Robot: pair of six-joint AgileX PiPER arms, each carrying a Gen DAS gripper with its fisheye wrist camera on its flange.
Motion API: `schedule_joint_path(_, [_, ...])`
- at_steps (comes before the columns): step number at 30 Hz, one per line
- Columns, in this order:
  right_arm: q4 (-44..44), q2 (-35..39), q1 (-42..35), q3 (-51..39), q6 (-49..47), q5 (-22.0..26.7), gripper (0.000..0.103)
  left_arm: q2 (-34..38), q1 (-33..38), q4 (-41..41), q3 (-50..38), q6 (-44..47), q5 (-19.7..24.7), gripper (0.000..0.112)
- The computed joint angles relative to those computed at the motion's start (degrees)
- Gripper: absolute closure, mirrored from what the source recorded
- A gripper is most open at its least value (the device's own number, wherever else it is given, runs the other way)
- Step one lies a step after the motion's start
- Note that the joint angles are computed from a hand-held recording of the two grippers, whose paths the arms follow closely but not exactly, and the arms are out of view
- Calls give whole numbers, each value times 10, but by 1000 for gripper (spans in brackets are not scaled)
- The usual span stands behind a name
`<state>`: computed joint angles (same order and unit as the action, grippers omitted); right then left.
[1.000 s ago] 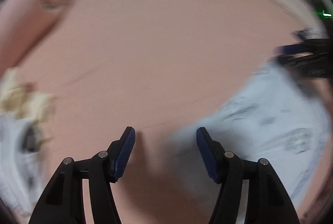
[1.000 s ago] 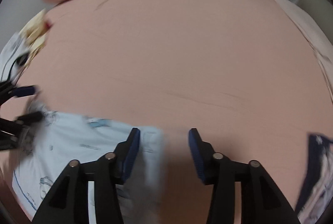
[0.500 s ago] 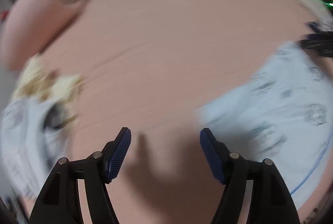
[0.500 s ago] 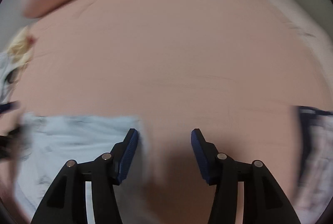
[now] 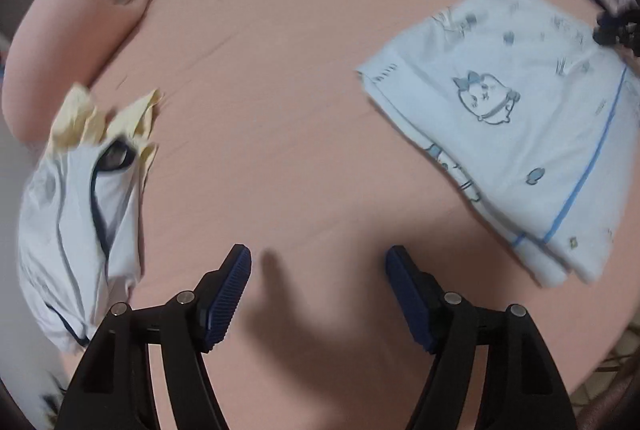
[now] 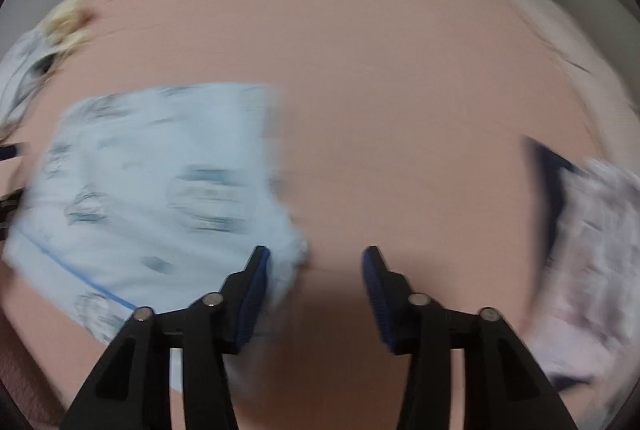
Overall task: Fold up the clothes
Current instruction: 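Lay the folded pants down and open both grippers, then move both open grippers to the edge of the light blue pants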
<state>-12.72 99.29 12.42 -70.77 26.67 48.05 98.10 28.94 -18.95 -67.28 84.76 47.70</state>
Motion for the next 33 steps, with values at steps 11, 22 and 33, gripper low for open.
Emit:
schedule_joint_path(11, [4, 25, 146, -6, 64, -50, 52, -74, -160, -49, 101, -85, 24, 33])
schedule_joint_path(22, [-22, 64, 67, -141, 42, 19, 50, -71, -192, -113, 32, -183, 6, 34])
schedule_joint_path(33, [-45, 189, 71, -274, 53, 125, 50, 26, -250, 38, -28, -214, -55, 28])
